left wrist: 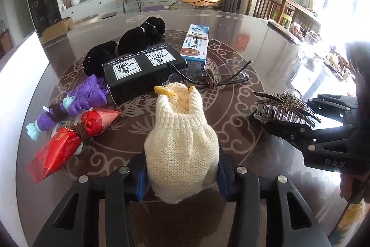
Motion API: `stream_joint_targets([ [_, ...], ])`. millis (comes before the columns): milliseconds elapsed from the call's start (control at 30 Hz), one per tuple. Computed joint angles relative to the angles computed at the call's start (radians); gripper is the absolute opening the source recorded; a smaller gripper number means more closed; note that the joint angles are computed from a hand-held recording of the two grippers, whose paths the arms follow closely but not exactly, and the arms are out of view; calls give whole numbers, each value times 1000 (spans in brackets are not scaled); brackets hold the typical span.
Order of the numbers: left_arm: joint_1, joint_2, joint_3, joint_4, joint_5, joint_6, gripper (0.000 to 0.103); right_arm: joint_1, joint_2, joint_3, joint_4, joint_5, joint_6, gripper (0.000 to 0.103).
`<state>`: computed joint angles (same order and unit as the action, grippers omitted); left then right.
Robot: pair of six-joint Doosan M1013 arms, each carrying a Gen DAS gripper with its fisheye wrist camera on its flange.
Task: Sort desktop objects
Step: 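Carry both items into the white box and open both grippers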
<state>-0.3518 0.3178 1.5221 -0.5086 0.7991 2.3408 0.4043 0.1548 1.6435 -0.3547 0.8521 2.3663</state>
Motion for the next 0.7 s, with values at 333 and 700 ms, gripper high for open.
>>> stream_joint_targets([
  [333, 214, -103, -8, -252, 86, 87, 47, 70, -11, -88, 11, -40, -36, 50],
  [700, 428, 42, -262, 96, 107, -283, 47, 172, 338, -670, 317, -15, -509, 50],
])
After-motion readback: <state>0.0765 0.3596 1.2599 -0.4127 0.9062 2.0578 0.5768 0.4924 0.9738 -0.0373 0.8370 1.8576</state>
